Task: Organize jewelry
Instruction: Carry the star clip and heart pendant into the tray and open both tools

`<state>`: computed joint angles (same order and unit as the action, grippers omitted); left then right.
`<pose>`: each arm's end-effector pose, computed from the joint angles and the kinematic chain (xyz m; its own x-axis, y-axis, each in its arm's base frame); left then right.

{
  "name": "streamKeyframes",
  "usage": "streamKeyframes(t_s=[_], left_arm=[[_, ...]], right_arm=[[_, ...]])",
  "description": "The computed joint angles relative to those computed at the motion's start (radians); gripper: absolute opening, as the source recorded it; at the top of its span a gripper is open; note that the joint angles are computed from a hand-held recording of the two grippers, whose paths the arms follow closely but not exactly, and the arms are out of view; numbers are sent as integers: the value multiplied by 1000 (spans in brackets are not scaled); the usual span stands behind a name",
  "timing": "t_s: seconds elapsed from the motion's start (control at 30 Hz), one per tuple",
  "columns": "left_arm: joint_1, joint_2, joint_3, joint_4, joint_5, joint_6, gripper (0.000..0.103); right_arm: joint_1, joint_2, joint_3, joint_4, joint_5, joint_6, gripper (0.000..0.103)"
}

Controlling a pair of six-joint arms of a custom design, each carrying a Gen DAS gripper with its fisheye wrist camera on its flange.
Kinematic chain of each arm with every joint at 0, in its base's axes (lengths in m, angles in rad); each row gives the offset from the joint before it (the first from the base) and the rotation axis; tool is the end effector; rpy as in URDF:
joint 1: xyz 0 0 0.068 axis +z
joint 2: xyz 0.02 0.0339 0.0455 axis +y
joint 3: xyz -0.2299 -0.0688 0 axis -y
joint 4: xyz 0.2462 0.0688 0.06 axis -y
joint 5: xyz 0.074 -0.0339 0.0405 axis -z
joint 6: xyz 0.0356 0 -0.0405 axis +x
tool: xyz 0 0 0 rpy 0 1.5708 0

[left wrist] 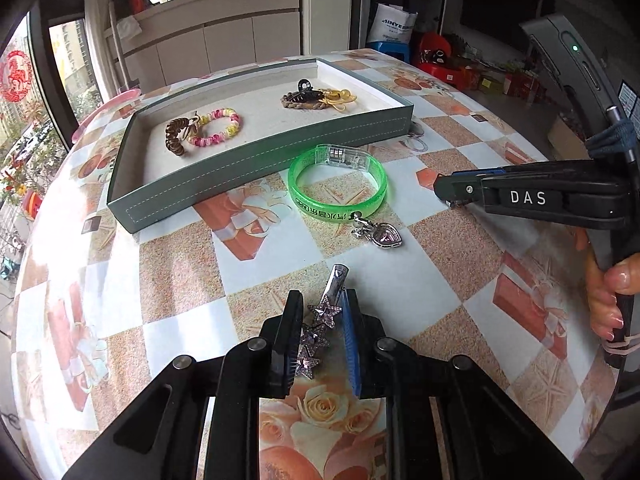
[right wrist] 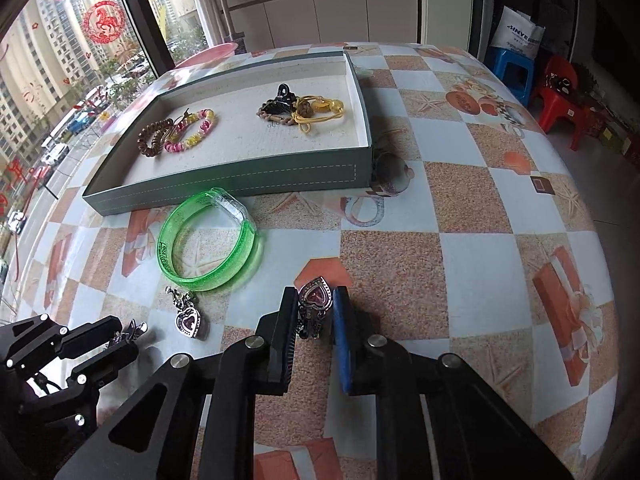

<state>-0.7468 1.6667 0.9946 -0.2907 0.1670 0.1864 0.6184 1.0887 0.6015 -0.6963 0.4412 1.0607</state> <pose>0.2413 -0.2315 0.1465 -0.4549 0.6701 -0.5866 0.8383 0.5444 -0.0282 0.1711 0.1031 0.1566 -0.7112 0.4625 -0.5295 0.4666 0.8739 0.1365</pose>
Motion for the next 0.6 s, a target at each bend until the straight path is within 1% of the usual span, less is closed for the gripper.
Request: streamKeyframes(t_s=[0.13, 0.2, 0.33, 0.6], left_arm=[[20, -49, -36, 13, 2, -29, 33], [25, -67, -44, 19, -1, -44, 33], [38, -95, -52, 23, -8, -67, 33], [65, -126, -24, -4, 9, -89, 33]], right_arm=[[56, -118, -55, -29, 6, 75, 19], [89, -154, -65, -54, 21, 110, 19], [140, -196, -66, -107, 42, 167, 19], [179, -232, -27, -174, 60, 197, 19]])
